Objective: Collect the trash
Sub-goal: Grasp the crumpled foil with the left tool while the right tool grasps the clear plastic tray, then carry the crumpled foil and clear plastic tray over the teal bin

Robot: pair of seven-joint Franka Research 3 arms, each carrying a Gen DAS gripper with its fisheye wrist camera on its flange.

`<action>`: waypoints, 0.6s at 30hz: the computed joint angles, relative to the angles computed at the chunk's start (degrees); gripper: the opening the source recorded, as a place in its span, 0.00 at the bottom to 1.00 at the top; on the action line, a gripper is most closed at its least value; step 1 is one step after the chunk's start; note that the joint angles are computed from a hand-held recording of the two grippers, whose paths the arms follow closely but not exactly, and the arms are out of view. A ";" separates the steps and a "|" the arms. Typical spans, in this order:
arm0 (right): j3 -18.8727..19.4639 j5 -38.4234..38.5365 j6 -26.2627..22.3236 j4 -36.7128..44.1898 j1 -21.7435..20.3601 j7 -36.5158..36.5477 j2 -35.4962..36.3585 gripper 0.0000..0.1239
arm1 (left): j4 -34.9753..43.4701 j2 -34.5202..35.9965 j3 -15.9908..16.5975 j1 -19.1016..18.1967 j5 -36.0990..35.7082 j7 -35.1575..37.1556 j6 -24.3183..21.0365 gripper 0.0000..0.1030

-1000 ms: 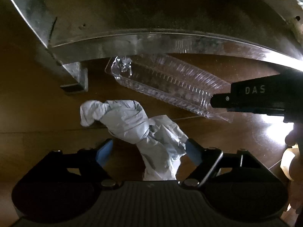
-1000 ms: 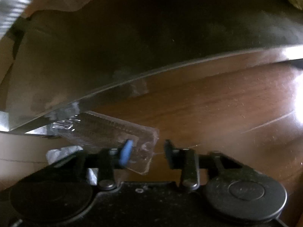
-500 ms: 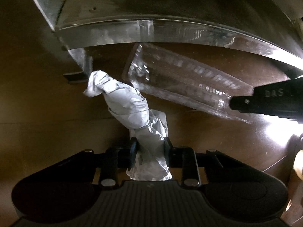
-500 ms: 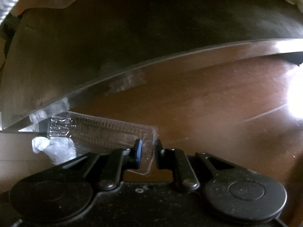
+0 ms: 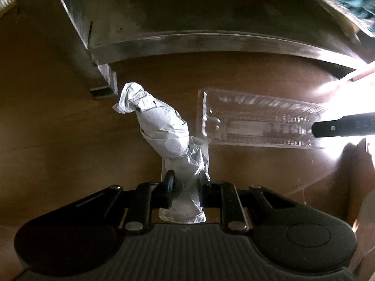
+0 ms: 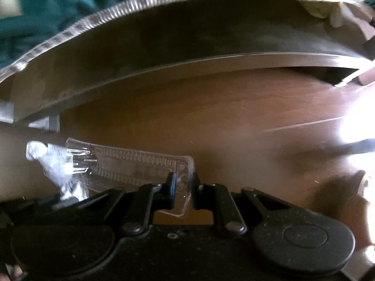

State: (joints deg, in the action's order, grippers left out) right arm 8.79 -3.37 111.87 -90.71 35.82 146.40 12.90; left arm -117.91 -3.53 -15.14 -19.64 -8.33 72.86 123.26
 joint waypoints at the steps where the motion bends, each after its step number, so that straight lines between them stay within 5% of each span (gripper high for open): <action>1: 0.08 0.07 -0.65 -0.27 0.00 -0.30 -0.84 0.09 | 0.26 -0.45 -0.02 -0.08 -0.33 0.63 -0.68 0.18; 18: 4.49 -7.52 -13.69 2.40 -2.55 -0.47 -18.46 0.09 | 19.64 -3.90 -1.42 -2.72 3.05 7.31 -12.49 0.18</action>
